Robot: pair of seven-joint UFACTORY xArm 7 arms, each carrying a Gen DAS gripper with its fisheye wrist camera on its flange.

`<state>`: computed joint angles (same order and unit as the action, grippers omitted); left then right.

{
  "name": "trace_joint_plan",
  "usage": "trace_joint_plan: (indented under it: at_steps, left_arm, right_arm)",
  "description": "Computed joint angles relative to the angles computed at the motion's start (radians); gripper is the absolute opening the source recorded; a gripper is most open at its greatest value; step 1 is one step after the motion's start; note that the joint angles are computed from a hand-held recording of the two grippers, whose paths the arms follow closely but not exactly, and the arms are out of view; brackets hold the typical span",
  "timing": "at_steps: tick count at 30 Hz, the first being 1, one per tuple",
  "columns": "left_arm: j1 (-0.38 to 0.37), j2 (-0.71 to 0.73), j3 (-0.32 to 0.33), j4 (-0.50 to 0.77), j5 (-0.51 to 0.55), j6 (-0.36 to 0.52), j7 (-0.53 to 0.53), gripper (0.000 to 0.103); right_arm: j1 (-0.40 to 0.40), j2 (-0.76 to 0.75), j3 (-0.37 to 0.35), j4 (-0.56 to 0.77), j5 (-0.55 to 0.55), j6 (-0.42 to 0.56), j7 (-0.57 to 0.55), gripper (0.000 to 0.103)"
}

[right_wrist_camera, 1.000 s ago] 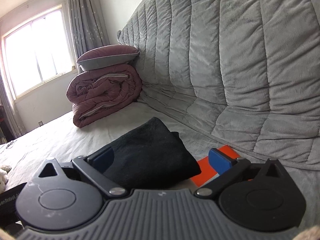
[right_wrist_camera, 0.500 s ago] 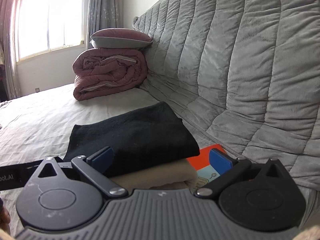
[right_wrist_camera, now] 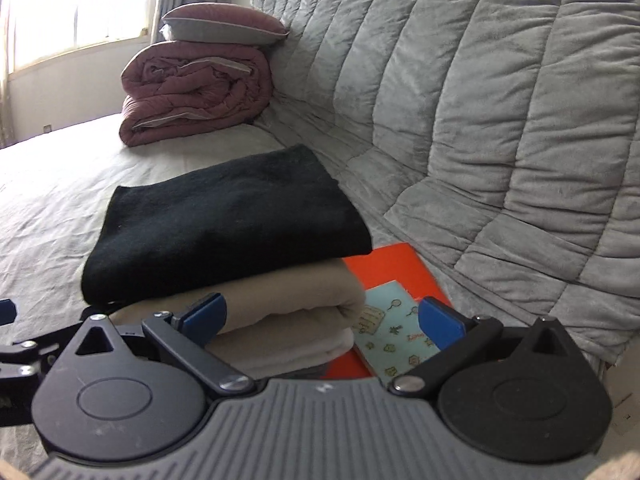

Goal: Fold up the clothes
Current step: 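Pull both open grippers back from the clothes stack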

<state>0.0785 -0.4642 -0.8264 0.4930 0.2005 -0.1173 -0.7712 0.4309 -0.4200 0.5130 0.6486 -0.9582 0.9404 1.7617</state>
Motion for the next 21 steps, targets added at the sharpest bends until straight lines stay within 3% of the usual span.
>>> trace_joint_plan:
  at_steps: [5, 8, 21]
  left_arm:
    - [-0.023, -0.021, 0.011, -0.001, 0.017, 0.090, -0.034, 0.103]
    - [-0.025, -0.031, 0.016, 0.008, 0.055, 0.141, -0.062, 0.103]
    - [-0.102, -0.041, 0.096, 0.006, 0.180, 0.185, -0.131, 0.103]
  right_arm:
    - [0.027, 0.074, 0.010, 0.065, 0.043, 0.058, -0.077, 0.103]
    - [0.043, 0.084, -0.012, 0.065, 0.043, 0.044, -0.064, 0.103]
    - [0.085, 0.130, -0.018, 0.116, 0.010, 0.120, -0.010, 0.103]
